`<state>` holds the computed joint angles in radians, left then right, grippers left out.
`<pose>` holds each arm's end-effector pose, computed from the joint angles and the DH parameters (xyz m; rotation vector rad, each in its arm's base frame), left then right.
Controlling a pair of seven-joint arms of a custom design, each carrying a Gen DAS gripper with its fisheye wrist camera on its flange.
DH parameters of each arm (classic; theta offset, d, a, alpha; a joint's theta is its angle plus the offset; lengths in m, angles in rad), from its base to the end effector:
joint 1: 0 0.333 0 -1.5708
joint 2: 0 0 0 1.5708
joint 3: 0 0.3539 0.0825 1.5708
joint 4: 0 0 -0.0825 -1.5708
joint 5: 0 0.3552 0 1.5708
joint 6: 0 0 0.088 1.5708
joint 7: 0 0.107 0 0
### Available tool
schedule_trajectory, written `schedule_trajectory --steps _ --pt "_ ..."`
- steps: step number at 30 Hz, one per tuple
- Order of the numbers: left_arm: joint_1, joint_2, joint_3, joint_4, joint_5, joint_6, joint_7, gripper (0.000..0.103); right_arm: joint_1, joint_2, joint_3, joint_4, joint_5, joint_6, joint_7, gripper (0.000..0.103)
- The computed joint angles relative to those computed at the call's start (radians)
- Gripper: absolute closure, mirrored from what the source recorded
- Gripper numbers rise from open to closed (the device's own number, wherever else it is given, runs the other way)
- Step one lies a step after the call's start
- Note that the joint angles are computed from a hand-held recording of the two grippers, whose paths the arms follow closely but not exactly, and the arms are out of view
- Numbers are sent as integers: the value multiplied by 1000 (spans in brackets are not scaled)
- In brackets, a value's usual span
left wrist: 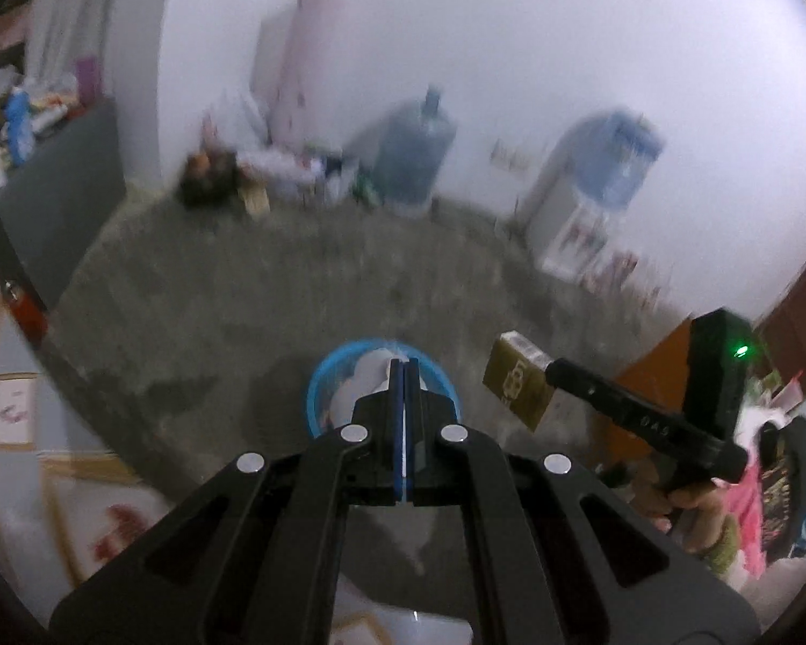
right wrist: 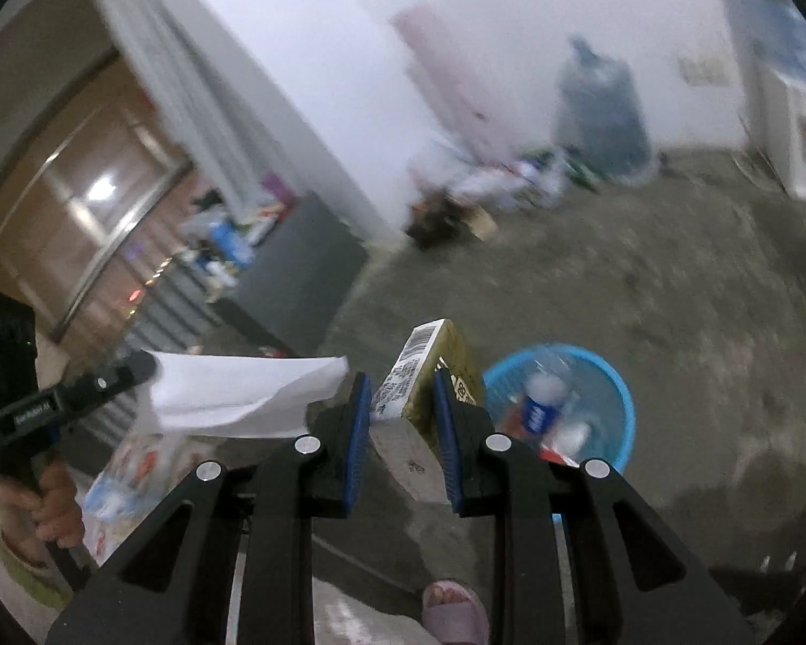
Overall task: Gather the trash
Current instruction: 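Carry the box with the right gripper while the left carries the tissue over the wastebasket, then open the right gripper over the wastebasket while the left opens to drop the tissue, then move both grippers back over the table toward the snack packets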
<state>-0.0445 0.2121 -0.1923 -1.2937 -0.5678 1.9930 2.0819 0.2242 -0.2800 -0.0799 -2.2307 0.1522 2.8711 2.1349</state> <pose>0.6090 -0.1620 0.7267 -1.3166 2.5808 -1.1718 0.4775 0.0553 0.6448 -1.0884 1.9537 -0.3222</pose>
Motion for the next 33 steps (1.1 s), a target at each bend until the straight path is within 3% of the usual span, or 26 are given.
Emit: schedule_trajectory --steps 4,9,10,11,13,16,18,23,26,29,33 --pt "-76 134 -16 112 140 -69 -75 103 29 75 -62 0 131 -16 -58 79" --pt "-155 307 -18 288 275 -151 -151 102 27 174 -90 13 348 -28 -208 76" --pt "-173 346 -14 327 303 -167 -169 94 23 189 -89 16 394 -32 -243 75" --pt "-184 372 -11 358 321 -179 -185 78 18 220 -91 29 455 -46 -286 69" --pt "-195 400 -5 382 349 -176 -207 69 -13 246 -72 33 445 -68 -259 56" --pt "-206 422 1 405 377 -167 -243 59 -52 251 -34 22 413 -64 -206 56" --pt "-195 401 -2 371 374 -137 -247 59 -72 239 -8 8 440 -32 -216 51" --pt "-171 328 -4 299 369 -85 -253 58 -101 184 43 0 239 -18 -50 48" --pt "-131 253 -13 230 329 -53 -224 53 -99 156 59 23 120 -27 24 39" --pt "-82 134 -10 108 275 24 -179 46 -57 127 60 52 94 -42 5 32" --pt "-8 -26 8 -39 162 97 -101 39 2 111 59 105 101 -91 -57 30"
